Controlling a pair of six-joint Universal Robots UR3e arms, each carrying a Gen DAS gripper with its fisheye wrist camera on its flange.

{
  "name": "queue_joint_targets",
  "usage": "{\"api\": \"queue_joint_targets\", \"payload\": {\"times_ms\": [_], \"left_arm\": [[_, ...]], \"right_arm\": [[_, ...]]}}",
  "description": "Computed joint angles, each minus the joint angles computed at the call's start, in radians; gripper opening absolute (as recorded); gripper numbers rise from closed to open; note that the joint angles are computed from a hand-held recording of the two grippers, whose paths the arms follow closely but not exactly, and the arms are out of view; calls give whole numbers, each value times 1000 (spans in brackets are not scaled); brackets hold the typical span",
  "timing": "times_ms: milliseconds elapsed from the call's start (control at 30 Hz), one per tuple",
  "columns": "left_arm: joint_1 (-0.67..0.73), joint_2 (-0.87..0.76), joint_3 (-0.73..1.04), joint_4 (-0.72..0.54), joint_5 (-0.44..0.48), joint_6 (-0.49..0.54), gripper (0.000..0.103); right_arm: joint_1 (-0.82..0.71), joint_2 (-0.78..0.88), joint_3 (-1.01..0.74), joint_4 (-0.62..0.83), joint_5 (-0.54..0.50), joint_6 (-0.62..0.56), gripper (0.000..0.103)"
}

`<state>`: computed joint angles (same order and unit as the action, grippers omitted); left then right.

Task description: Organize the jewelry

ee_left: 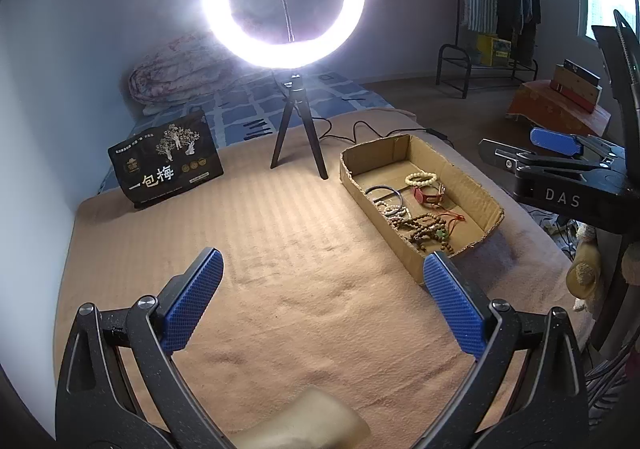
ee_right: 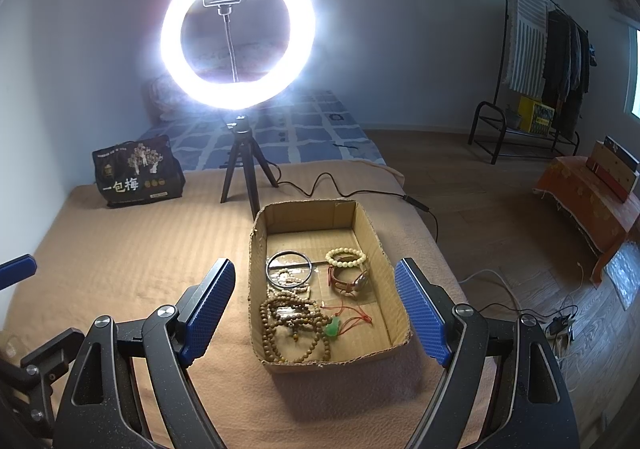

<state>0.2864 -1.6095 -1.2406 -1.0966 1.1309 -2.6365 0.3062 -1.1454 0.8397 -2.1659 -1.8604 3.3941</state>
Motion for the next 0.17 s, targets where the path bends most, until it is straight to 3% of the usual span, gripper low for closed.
{"api": "queue_joint_targets", "payload": {"times_ms": [167], "left_arm": [[11,14,-29,33,-10,-8,102]], "right_arm": [[0,-1,4,-4,2,0,82]]}}
